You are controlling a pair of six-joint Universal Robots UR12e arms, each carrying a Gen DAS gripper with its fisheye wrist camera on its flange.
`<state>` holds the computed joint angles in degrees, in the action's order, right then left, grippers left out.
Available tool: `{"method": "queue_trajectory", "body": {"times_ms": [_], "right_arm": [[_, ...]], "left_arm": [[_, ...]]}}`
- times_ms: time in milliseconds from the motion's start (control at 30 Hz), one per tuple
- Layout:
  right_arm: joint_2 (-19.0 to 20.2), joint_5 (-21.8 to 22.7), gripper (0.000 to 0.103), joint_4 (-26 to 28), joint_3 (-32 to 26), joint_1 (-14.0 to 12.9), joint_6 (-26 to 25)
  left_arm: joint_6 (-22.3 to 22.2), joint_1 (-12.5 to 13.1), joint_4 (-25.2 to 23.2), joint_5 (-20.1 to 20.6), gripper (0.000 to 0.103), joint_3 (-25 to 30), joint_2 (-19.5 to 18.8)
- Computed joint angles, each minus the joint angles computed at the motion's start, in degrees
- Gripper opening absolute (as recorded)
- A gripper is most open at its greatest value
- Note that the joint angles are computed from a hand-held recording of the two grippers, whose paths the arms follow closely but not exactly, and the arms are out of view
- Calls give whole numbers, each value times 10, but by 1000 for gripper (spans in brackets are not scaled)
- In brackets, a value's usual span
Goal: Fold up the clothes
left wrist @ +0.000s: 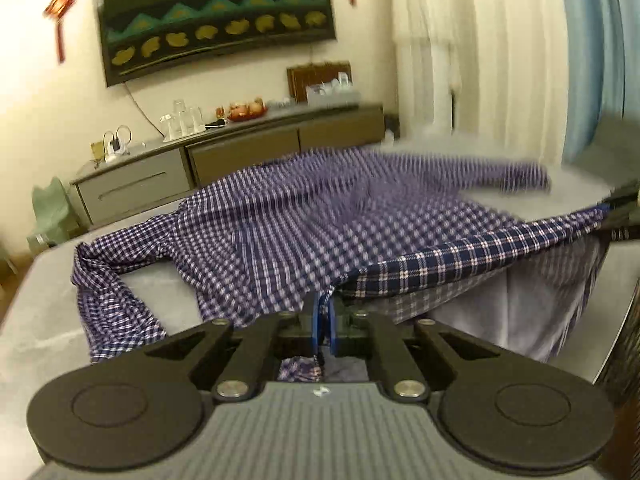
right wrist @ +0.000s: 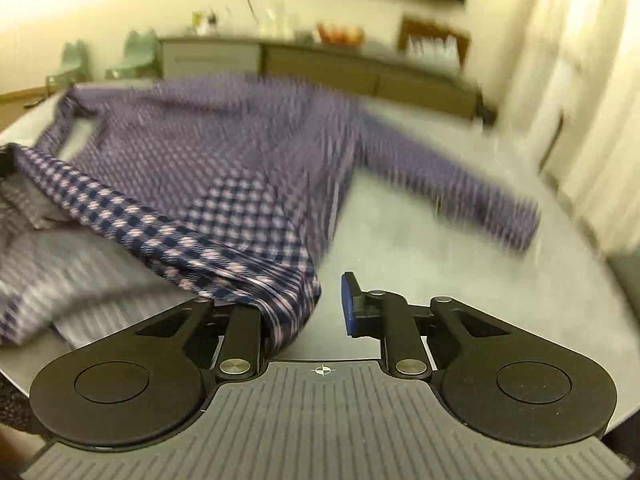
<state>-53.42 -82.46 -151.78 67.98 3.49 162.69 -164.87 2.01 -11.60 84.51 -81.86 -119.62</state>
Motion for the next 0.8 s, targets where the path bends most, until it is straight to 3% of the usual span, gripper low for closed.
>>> {"method": "queue_trajectory", "body": {"times_ms": [67,167,233,333,433,467,600,667,800], "right_arm": [[-12,0,7,-34,24,-1,-19],[-26,-51,7,-157,32,10,-81],[-24,-81,7,-191,22,16,-124],[-15,-105,10,-154,-2,17,-164],[3,-167,29,-75,-17,18,-159],[5,-180,40,-54,-15,17,-157],[-35,-105,57,-89,55,6,-90],[-58,-56,57,-112,92,4,-83],[-96,38,52,-142,157,7,-107]], "left_arm": [[31,-6,34,17,6,-12,2],[32,-5,143,-2,6,-28,8],[20,-7,153,-8,7,-24,9],[16,-11,121,-8,7,-16,6],[26,-16,69,2,12,-13,2],[35,-18,58,7,14,-17,3],[70,-20,67,38,27,-48,12],[79,-22,68,48,48,-62,17],[101,-27,45,77,47,-74,20]]}}
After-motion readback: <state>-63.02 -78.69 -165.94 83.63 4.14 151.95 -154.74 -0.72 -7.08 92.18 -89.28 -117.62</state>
